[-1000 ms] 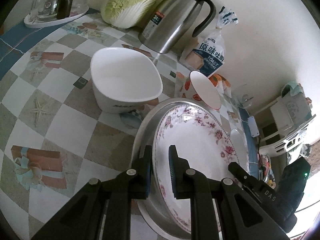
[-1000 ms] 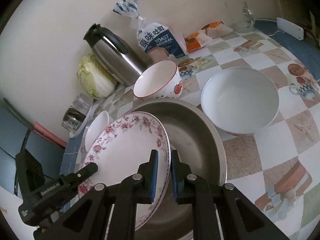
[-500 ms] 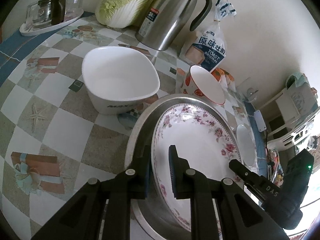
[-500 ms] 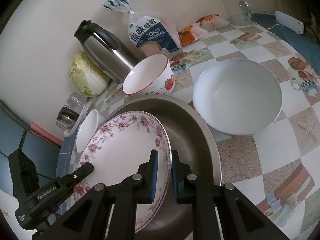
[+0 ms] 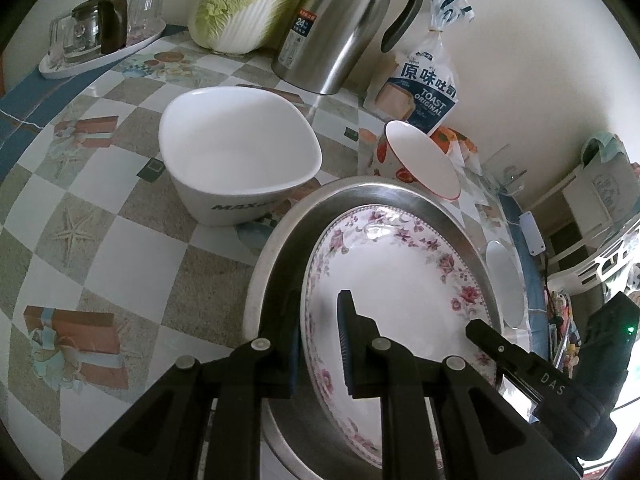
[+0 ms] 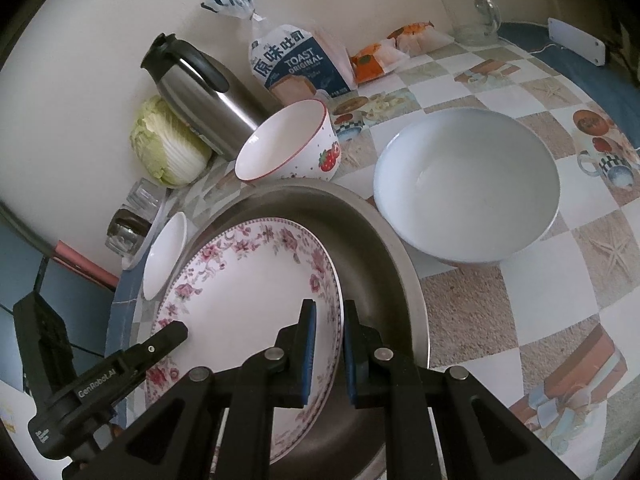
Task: Organize plates and bowls
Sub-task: 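Carry the rose plate with both tools over the steel tray and lower it in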
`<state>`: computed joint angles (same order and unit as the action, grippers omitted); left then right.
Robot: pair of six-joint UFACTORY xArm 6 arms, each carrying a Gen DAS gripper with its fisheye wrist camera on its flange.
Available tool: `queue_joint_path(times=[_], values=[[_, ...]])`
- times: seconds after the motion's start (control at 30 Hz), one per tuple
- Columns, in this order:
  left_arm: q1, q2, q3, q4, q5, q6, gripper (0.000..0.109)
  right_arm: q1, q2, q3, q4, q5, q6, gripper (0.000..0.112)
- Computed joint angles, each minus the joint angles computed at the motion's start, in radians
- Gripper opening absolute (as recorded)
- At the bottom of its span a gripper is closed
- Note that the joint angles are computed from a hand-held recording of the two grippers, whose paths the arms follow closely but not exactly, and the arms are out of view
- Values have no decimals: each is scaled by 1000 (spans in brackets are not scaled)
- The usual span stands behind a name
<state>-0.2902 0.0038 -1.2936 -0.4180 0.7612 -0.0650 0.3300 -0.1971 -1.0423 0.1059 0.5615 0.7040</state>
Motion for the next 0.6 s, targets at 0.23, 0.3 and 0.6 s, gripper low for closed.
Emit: queue_joint_path(times=[0.23, 0.3, 0.6], values=[[-8, 1, -4, 53, 6, -21, 15, 4, 10, -18, -22, 30, -3, 13], [-8, 1, -6, 61, 10, -23, 15, 4, 13, -22, -25, 35, -3, 13], [-10, -5, -4, 91, 18, -41, 15, 5, 17, -28, -19, 43, -20, 14]])
